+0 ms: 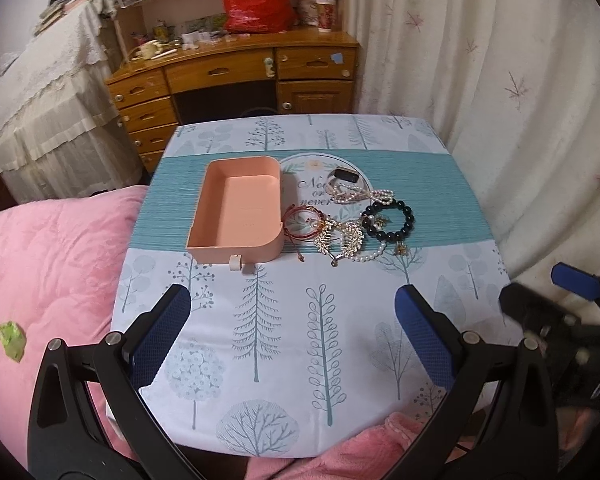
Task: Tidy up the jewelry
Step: 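Grasp the gold leaf hair clip with the left tool while the right tool grasps a gold flower charm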
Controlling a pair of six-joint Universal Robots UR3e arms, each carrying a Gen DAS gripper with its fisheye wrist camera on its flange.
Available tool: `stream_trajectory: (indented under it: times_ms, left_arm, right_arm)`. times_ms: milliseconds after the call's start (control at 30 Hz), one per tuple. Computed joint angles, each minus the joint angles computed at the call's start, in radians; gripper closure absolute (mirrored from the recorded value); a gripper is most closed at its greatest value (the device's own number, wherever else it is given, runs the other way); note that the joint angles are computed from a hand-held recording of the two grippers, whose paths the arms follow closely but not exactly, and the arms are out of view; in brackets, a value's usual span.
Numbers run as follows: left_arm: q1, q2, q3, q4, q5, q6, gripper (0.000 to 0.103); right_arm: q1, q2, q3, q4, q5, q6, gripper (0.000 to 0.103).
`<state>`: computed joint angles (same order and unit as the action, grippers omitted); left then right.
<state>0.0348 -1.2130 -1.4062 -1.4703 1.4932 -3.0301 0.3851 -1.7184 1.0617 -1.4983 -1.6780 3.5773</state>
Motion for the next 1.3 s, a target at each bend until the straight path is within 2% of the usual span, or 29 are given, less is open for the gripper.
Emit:
stream_trajectory:
  times_ms: [133,200,233,300,400,500,633,767,867,1100,1200,1233,1300]
  left_arm:
    - [0.113,-0.023,0.054,-0.112,-0.127,0.140,0.002]
    - [0.153,-0.029,0.068,-0.157,-0.167,0.229,0.002]
    - [0.158,-0.031,0.070,-0.168,-0.168,0.255,0.002]
    - [0.177,-0.025,0.058,-0.195,-0.189,0.319,0.002]
    - [0.195,-0.032,0.040,-0.223,-0.218,0.364,0.002]
    - [0.204,-0.064,0.025,-0.237,-0.264,0.360,0.002]
    - [0.158,-0.165,0.026,-0.196,-0.290,0.271,0.002]
    - [0.072,-0.320,0.091,-0.132,-0.260,0.121,0.003]
    - [0.003,-0.424,0.137,-0.059,-0.208,0.024,0.009]
    - [-0.111,-0.609,0.090,0.268,-0.137,-0.168,0.016]
    - [-0.152,-0.697,0.107,0.346,-0.079,-0.225,0.020]
    - [-0.161,-0.718,0.110,0.367,-0.064,-0.236,0.022]
    - [-0.182,-0.755,0.117,0.408,-0.023,-0.259,0.025]
  right_arm:
    - [0.034,0.027,-0.019,-0.009,-0.067,0.067,0.002]
    - [0.106,0.065,-0.045,-0.029,-0.189,0.077,0.002]
    - [0.152,0.090,-0.059,-0.035,-0.267,0.066,0.002]
    - [0.204,0.124,-0.078,-0.046,-0.356,0.023,0.002]
    - [0.258,0.159,-0.077,-0.076,-0.443,-0.060,0.002]
    - [0.302,0.187,-0.035,-0.125,-0.523,-0.164,0.002]
    - [0.265,0.203,0.029,-0.143,-0.470,-0.269,0.002]
    - [0.187,0.165,0.201,-0.293,-0.356,-0.423,0.002]
    - [0.122,0.135,0.355,-0.457,-0.261,-0.553,0.002]
    - [-0.061,0.088,0.729,-0.860,0.000,-0.834,0.004]
    - [-0.145,0.113,0.832,-0.981,0.106,-0.902,0.018]
    - [-0.164,0.124,0.849,-0.998,0.129,-0.906,0.027]
    - [-0.202,0.166,0.863,-1.021,0.170,-0.904,0.030]
